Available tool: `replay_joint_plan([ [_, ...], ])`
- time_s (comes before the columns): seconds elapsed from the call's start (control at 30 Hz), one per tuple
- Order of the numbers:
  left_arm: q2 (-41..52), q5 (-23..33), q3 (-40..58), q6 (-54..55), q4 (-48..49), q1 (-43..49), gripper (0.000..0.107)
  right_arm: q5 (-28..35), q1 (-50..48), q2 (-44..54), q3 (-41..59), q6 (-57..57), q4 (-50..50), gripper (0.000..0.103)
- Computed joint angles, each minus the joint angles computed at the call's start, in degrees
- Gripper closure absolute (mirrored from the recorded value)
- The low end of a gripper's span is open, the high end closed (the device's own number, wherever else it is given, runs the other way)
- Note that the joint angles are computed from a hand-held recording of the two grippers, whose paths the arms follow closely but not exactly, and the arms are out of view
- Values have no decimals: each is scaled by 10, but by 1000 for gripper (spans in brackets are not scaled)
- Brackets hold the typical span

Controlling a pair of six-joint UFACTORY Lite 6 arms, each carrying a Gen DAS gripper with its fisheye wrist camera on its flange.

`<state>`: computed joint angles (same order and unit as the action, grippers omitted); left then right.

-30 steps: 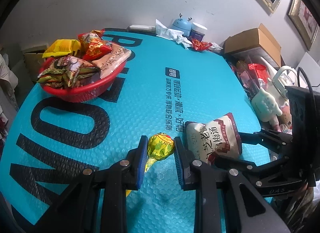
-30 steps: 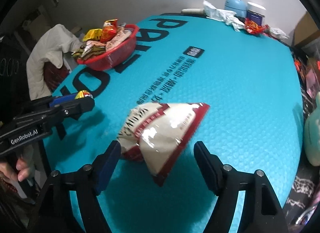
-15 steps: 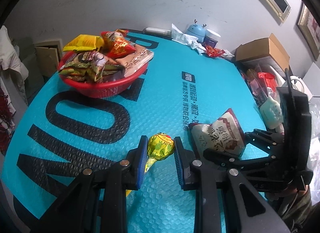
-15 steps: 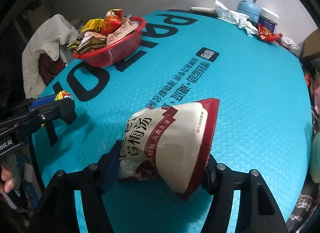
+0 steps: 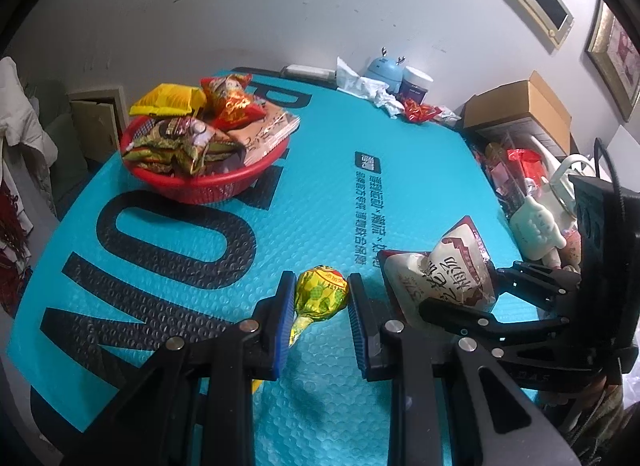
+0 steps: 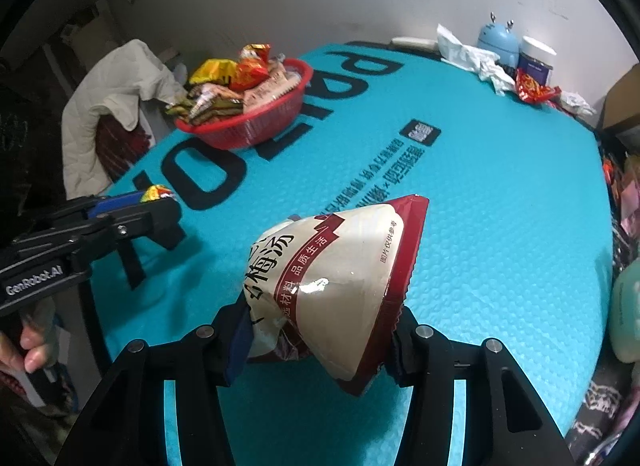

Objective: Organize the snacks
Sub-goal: 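Lift the pastry bag and carry it over the red basket with the right gripper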

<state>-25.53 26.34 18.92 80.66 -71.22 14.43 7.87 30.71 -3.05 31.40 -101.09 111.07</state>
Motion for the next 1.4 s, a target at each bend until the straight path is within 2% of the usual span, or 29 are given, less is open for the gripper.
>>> replay_joint_plan([
  [0.2,-57,22,-2,-52,55,9,82,-10,10,-65,-6,177,-174,50],
  [0.37,-113,62,6,-84,97,44,82,-15,21,-104,3,344,-340,50],
  [0.43,-133,78,13,-94,111,58,82,-18,30,-116,13,444,-438,50],
  [0.63,-169,139,45,-92,117,113,82,-17,48,-133,49,634,-629,50],
  [0.73,-179,161,64,-87,115,134,82,-13,53,-135,70,690,-688,50],
  [0.83,-178,182,86,-81,108,155,82,-8,59,-130,100,736,-738,50],
  [0.97,-158,199,123,-66,93,176,82,-3,61,-111,141,746,-751,50],
  [1.1,-132,191,148,-48,75,184,82,-6,64,-74,188,770,-785,50],
  [1.4,-17,149,231,20,15,191,82,6,49,41,327,715,-745,50],
])
